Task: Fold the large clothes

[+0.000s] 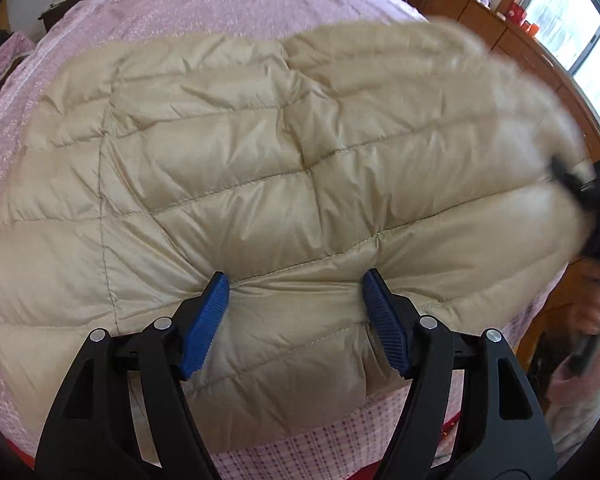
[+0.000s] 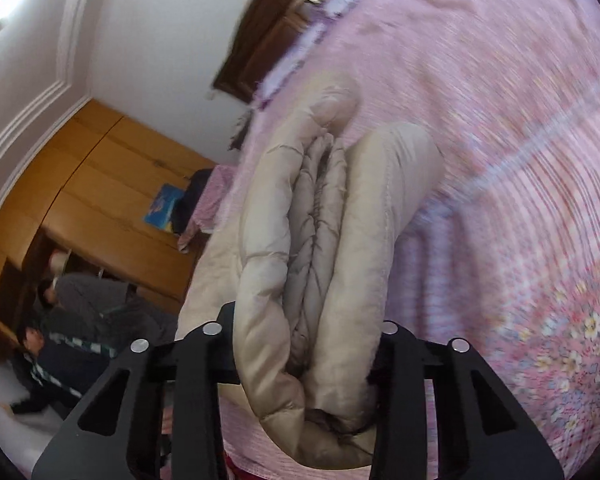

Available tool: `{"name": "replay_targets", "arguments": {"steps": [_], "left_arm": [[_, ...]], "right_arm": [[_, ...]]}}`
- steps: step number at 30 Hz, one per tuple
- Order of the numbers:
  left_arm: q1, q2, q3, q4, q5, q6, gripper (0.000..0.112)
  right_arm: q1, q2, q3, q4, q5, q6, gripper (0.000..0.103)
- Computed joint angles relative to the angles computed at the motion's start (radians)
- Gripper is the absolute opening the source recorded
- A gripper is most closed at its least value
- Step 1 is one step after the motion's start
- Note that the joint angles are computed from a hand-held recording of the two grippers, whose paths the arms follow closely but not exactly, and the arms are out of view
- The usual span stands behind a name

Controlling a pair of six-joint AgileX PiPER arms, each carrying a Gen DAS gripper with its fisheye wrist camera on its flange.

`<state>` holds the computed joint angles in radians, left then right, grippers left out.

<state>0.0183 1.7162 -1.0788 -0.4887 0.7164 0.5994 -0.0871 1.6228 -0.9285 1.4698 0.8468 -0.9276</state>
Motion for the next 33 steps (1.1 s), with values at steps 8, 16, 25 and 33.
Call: {"name": "replay_targets", "arguments": {"steps": [8, 16, 25, 33], "left_arm": [[0.025, -0.017, 0.023, -0.023, -0.004, 0.046, 0.067], [0.265, -0.180, -0.028, -0.080, 0.178, 0.202, 0.067], [0.491, -0.077, -0.163, -0.027, 0.208, 0.149, 0.054], [0.520, -0.006, -0.177, -0.076, 0.204, 0.174, 0.045]], "right_arm": [[0.234, 0.012, -0.303, -0.303, -0.062, 0.307, 0.034], [0.380, 0.136, -0.633, -0.643, -0.014, 0.633, 0.034], [0.560, 0.294, -0.966, -0.921, 0.120, 0.889, 0.033], [0.702, 0.513, -1.306, -1.092, 0.278, 1.048, 0.033]]}}
